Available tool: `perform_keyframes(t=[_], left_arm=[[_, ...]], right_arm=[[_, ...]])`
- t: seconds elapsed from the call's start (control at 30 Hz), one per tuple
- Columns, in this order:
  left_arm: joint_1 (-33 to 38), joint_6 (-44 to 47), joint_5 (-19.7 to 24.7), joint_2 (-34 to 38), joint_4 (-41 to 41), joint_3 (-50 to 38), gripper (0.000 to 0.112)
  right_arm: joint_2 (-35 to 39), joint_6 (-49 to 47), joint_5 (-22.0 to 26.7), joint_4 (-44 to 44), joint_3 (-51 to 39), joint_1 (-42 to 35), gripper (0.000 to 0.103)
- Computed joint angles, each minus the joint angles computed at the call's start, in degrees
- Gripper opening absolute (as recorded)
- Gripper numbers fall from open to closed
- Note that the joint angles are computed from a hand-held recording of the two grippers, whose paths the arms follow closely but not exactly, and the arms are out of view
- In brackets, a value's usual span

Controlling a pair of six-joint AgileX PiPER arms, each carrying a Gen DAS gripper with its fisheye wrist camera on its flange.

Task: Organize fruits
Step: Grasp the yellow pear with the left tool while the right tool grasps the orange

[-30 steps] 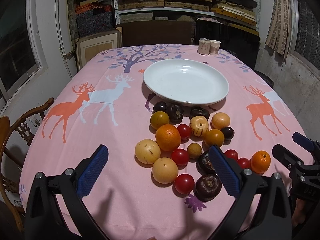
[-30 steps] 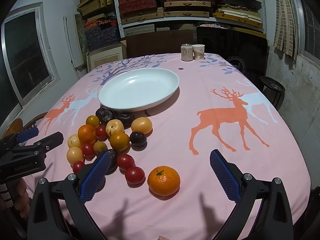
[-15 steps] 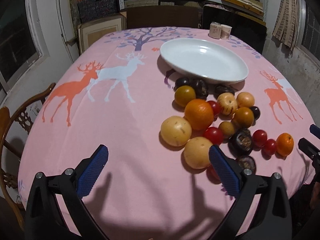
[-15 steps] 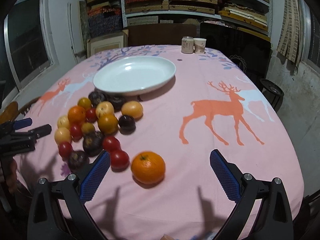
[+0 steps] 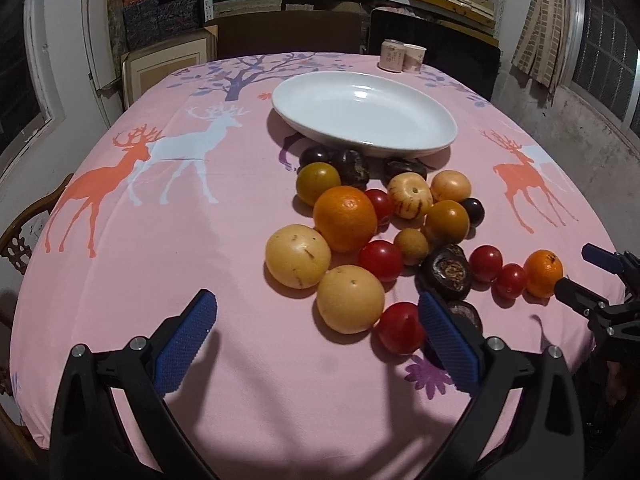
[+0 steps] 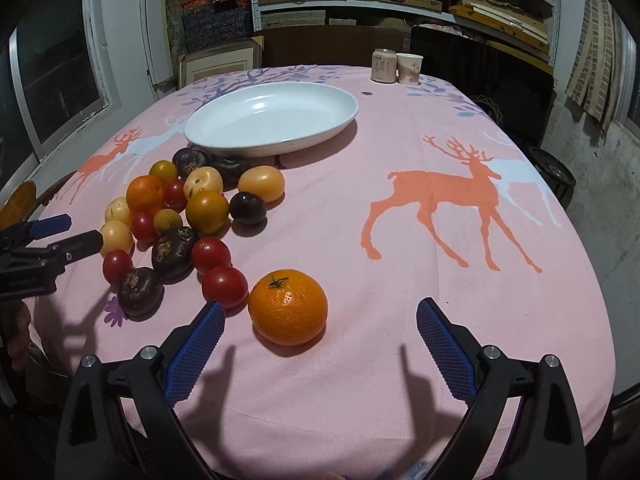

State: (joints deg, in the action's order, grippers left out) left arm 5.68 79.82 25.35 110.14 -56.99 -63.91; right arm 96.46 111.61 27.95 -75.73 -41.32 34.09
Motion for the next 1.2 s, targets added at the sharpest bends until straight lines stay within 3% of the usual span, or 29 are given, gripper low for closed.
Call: perform_keyframes(t=[0.13,0.2,0.43,0.47,0.57,0.67,0.73,0.77,0.83,0.87,0.97,1.2], left_arm=[[-2.2,-5.2,-1.3,1.6,3.2,-0.7,0.095],[-1.7,-4.3,1.8,2.4,1.9,-1.4,0.075],[1.4,-6.5,9.5,4.5,-1.2,-4.0,0.052],[2.0,-6.4,10.0,4.6,-2.2,-4.2,0.039],[3.2,-8.0,12.8,6.0,-2.4,-6.0,0.038],[0.6,-5.8,7.4,4.2,-1.5,-3.4,0.039],[-0.3,-5.5,3.9,3.5,-1.7,-2.1,0.05],[-0.6,-8.1,2.5,3.8,-0.4,-2.5,0.067],[0.7,-12.9,5.6,5.9,2.3,-5.6,0.072],[1.3,-13.6,7.1,6.6,2.5,-6.5,0.071],[2.1,-10.0,11.0,6.7,0.5,-6.7,0.039],[4.5,-5.2,13.9,4.8,-3.6,-5.3,0.039]], right_arm=[[0.1,-0.3,0.1,0.0,0.0,0.3,0.097],[0.1,-0.3,0.4,-0.1,0.0,0.5,0.097],[0.0,-0.4,0.5,-0.1,0.0,0.6,0.097],[-0.1,-0.3,0.5,-0.2,0.0,0.6,0.097],[-0.3,0.6,0.5,-0.9,0.4,0.5,0.097],[-0.4,1.3,0.2,-1.5,0.7,0.3,0.097],[-0.4,1.5,0.2,-1.6,0.8,0.4,0.097],[-0.5,1.5,0.3,-1.8,0.8,0.3,0.097],[-0.5,1.9,0.6,-2.2,0.9,0.5,0.097],[-0.5,2.2,0.6,-2.5,1.1,0.5,0.097],[-0.3,2.0,0.5,-2.2,0.9,0.5,0.097],[-0.2,1.4,0.0,-1.6,0.7,0.5,0.097]])
